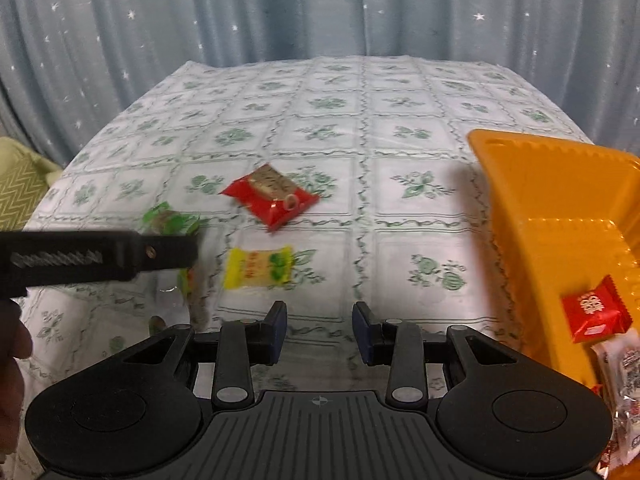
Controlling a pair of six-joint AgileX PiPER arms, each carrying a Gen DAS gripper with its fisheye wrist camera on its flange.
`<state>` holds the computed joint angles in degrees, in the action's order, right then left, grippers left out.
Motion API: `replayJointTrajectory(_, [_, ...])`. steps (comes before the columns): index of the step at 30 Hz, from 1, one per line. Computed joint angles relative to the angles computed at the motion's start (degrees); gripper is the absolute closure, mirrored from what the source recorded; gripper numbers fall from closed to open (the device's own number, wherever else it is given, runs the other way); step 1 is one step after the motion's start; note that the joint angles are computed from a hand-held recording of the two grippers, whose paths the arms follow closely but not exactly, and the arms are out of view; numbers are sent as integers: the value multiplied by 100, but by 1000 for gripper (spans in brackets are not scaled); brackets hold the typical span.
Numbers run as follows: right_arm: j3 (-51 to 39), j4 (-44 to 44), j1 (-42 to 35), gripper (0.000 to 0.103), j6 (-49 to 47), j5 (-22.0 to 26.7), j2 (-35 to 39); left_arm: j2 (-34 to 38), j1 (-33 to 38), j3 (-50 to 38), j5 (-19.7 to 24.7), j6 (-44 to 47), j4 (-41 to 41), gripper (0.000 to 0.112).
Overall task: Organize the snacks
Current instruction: 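Grasp the green-and-white packet with the left tool while right grasps yellow candy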
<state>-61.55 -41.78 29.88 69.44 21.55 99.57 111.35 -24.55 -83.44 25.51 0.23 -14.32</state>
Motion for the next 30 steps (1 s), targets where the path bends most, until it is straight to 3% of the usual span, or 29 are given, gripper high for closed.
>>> replayJointTrajectory(5, [53, -150, -28, 66, 86, -60, -35, 159, -137, -102, 49, -280, 691, 68])
replayJointTrajectory(13, [122, -773, 7, 66, 133, -459, -26, -203, 191, 322, 177, 945, 193, 83])
replayJointTrajectory(18, [59, -1276, -5, 66, 289, -876, 109, -376, 384, 541, 168, 1350, -30, 86])
replayJointTrajectory(22, [-183, -1606, 67, 66, 618, -869, 421, -392, 487, 574, 187, 1572, -343, 86])
replayJointTrajectory(24, [-304, -2169, 142, 51, 1106, -713, 596, -386, 479, 578, 167, 1567, -336, 86])
replayJointTrajectory(25, [-329, -2447, 158, 37, 1392, -671, 657, -373, 477, 572, 165, 1572, -348, 86])
replayJointTrajectory(27, [-343, -3068, 168, 35, 2150, -662, 759, -355, 474, 582, 128, 1544, -332, 85])
replayJointTrajectory(30, [-364, -3351, 156, 35, 2557, -635, 835, -360, 452, 631, 41, 1560, -298, 85])
